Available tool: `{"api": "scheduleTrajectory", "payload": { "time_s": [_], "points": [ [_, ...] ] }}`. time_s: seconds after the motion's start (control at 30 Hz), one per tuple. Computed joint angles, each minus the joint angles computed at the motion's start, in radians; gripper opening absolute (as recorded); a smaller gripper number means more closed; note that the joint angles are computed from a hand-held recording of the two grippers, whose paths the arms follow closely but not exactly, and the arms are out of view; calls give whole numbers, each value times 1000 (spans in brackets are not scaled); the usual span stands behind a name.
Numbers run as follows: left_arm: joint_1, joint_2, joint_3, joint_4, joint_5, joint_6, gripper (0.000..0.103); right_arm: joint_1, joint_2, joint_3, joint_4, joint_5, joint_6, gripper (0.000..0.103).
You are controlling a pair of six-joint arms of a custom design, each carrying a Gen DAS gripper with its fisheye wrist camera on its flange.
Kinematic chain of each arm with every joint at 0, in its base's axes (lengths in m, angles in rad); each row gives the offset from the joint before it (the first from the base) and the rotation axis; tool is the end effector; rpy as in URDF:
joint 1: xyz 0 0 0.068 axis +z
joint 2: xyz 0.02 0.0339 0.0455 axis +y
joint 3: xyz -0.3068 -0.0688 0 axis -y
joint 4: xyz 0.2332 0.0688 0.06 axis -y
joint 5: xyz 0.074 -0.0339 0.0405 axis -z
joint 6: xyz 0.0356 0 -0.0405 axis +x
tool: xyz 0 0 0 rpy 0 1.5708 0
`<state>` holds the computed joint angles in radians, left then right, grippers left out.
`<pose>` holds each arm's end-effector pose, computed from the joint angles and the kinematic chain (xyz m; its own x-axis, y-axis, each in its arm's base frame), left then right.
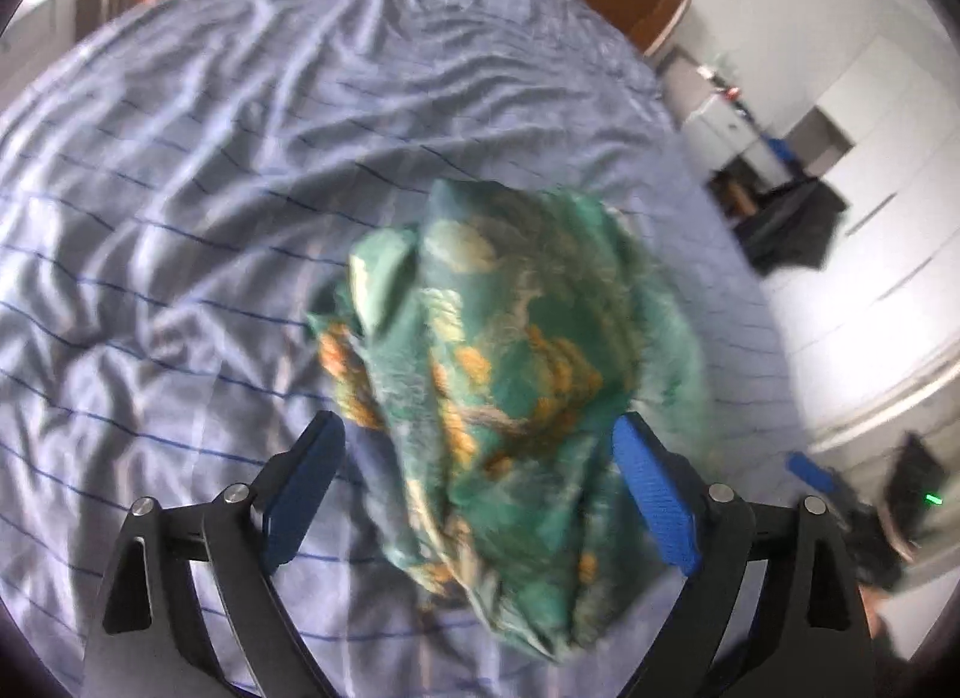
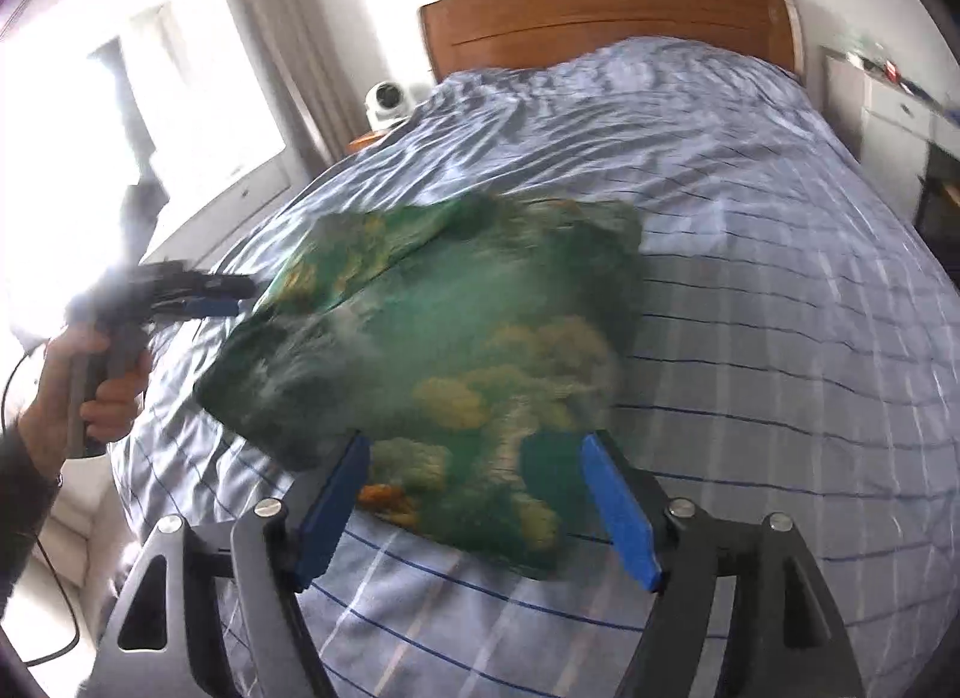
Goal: Fold large clothes
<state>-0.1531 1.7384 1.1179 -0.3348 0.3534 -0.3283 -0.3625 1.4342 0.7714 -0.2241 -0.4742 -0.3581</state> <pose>0.3517 -0.0667 0.2415 -0.8736 -0.1713 -0.4554 0.0622 0.8890 -0.4536 0.2542 -0.0790 0.2393 -0.6948 -0.0700 -0.7158 -0.2112 0.9712 0.1100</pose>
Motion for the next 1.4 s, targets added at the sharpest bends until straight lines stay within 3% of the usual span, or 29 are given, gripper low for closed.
{"api": "scheduleTrajectory", "payload": {
  "time_s": [0.07, 0.23, 0.4, 0.63, 0.7, 0.83, 0.9, 0.97, 1.03, 1.07, 1.1, 1.13, 1.23, 1.4],
  "points": [
    [24, 33, 18, -21, 79, -4, 92, -63, 36, 51, -44, -30, -12, 75],
    [17, 124, 52, -44, 115, -13, 92, -119, 123, 121, -82, -73, 23, 75],
    [11, 216, 47, 22, 92, -35, 103, -120, 266, 217, -127, -137, 59, 75],
    [54, 333, -10, 186, 250, -98, 103, -92, 526, 380, -173, -146, 131, 75],
    [59, 362, -12, 220, 286, -99, 103, -90, 583, 423, -211, -176, 109, 75],
    [74, 405, -36, 305, 351, -117, 103, -108, 737, 593, -393, -347, 44, 76],
    [77, 414, -40, 330, 356, -117, 103, -103, 806, 675, -461, -378, 17, 82],
    [68, 413, -55, 366, 343, -131, 103, -84, 851, 717, -449, -393, 26, 86],
    [38, 407, -59, 383, 288, -161, 103, -51, 846, 710, -399, -367, 43, 76],
    [12, 401, -51, 379, 244, -173, 100, -20, 804, 663, -325, -304, 60, 74],
    [-15, 371, -60, 373, 186, -165, 84, 9, 756, 610, -255, -247, 63, 73],
    [-47, 332, -65, 353, 110, -149, 75, 40, 697, 540, -175, -179, 56, 70],
    [-110, 248, -85, 311, -16, -137, 63, 124, 541, 354, 23, -10, 10, 67],
    [-192, 121, -114, 272, -139, -139, 61, 189, 385, 190, 187, 55, -5, 65]
  ]
}}
